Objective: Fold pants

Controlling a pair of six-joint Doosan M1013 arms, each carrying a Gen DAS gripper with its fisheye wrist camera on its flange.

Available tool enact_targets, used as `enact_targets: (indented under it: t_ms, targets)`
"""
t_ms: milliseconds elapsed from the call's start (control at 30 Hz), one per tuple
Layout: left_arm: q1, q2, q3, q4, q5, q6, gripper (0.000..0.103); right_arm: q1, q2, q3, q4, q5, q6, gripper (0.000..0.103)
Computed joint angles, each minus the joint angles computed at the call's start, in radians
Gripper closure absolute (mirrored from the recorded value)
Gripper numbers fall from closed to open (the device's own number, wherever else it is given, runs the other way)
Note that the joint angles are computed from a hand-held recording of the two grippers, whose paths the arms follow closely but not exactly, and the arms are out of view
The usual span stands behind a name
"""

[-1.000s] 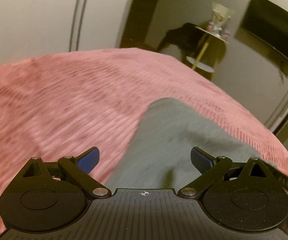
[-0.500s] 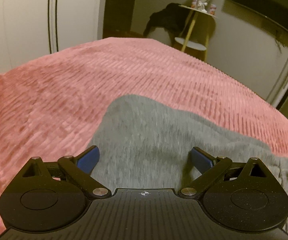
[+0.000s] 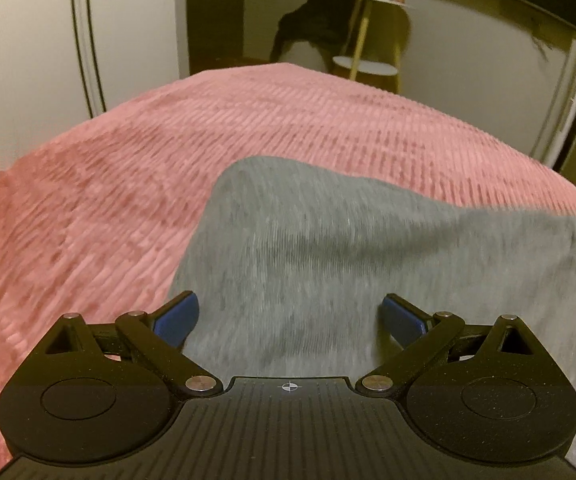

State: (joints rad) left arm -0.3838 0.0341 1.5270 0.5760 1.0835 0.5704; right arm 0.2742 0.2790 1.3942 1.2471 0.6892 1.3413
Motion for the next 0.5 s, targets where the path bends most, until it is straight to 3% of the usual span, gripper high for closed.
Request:
enact_targets:
  t_ms: [67, 100, 133, 200, 267, 300, 367, 433, 500]
  targets:
    - [-0.001, -0.007, 0.009, -0.016, 0.004, 0.015, 0.002, 0.001, -0.014, 0.022, 0.123, -0.036, -0.145, 0.092]
    - [0.001, -0.009, 0.01, -0.027, 0.01, 0.022, 0.002, -0.001, -0.016, 0.02, 0.115, -0.039, -0.139, 0.092]
    - [0.002, -0.008, 0.01, -0.036, 0.021, 0.028, 0.002, -0.001, -0.013, 0.01, 0.055, -0.046, -0.081, 0.091]
    - [0.004, -0.006, 0.004, -0.043, 0.043, 0.034, 0.002, 0.005, -0.006, -0.011, -0.188, -0.054, 0.106, 0.087]
    - [0.006, -0.004, -0.009, -0.049, 0.053, 0.031, 0.002, 0.003, 0.013, -0.05, -0.401, 0.018, 0.31, 0.069]
    - [0.008, -0.003, -0.017, -0.053, 0.051, 0.027, 0.002, 0.003, 0.012, -0.053, -0.431, 0.012, 0.362, 0.064]
    - [0.015, -0.004, -0.027, -0.067, 0.015, 0.024, 0.002, -0.004, 0.005, -0.05, -0.413, 0.004, 0.358, 0.058]
    - [0.022, 0.005, -0.044, -0.077, -0.009, 0.027, 0.002, -0.006, -0.002, -0.046, -0.391, -0.012, 0.311, 0.041]
    - [0.026, 0.022, -0.066, -0.082, -0.035, 0.03, 0.002, -0.008, 0.001, -0.047, -0.362, 0.009, 0.29, 0.04]
